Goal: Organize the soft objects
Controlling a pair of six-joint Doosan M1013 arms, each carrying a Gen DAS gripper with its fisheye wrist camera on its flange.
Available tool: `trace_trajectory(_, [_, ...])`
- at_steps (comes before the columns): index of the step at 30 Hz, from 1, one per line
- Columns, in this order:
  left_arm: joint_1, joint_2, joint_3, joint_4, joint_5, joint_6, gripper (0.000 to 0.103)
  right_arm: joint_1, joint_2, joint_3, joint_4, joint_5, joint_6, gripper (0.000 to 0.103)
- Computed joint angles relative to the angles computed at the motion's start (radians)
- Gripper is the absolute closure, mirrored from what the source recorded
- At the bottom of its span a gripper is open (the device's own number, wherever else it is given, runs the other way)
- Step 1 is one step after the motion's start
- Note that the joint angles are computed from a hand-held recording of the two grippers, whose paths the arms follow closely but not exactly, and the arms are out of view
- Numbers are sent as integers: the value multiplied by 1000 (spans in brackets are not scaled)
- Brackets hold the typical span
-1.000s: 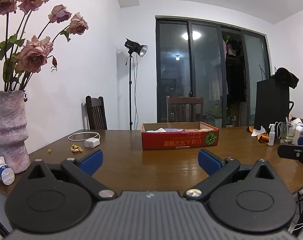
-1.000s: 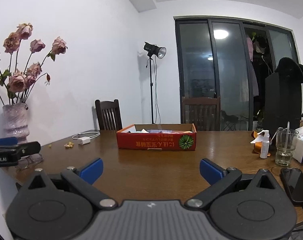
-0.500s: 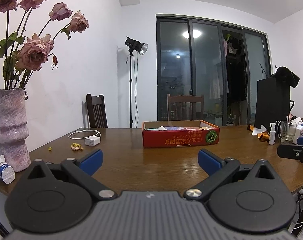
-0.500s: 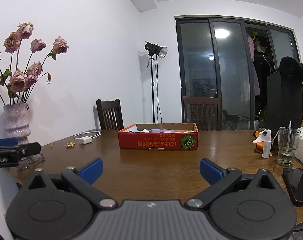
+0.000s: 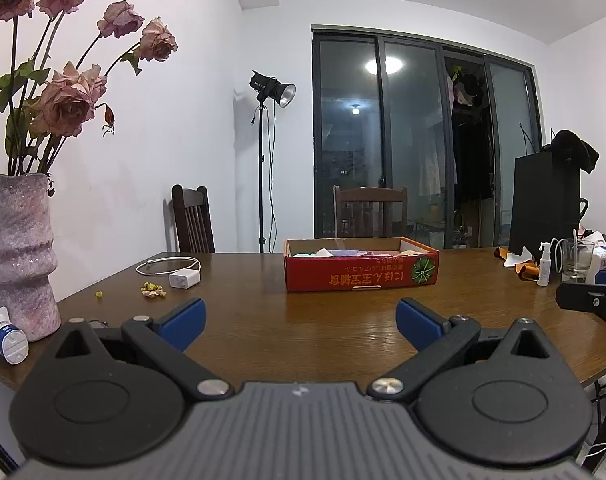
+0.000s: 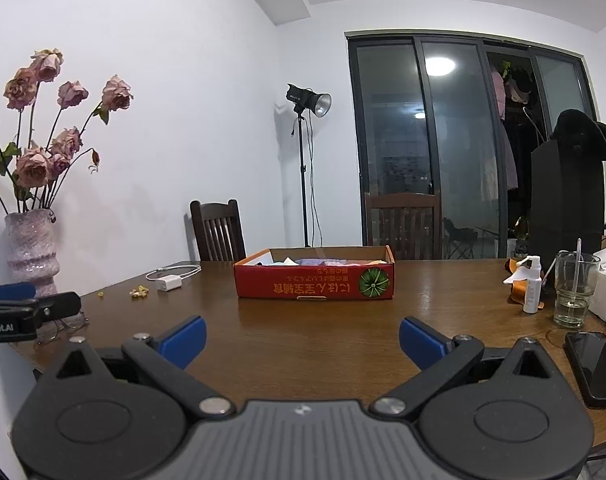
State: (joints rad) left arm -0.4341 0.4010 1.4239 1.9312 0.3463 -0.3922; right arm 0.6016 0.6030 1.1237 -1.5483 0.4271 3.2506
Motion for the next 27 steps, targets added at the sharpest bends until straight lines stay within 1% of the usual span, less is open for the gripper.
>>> trace_trajectory(6, [0, 0, 0, -5, -1, 3, 0, -3, 2, -3, 36, -4, -27, 0])
trace_trajectory(19, [0, 0, 1, -7, 2, 2, 0, -1, 1, 0, 29, -4, -24, 0])
trace_trajectory(23, [-2, 1, 3, -9, 13, 2, 0, -2, 2, 0, 38, -4, -31, 0])
trace_trajectory(27, [-3, 0, 6, 6, 12, -11, 0, -2, 1, 3, 25, -4, -21, 0])
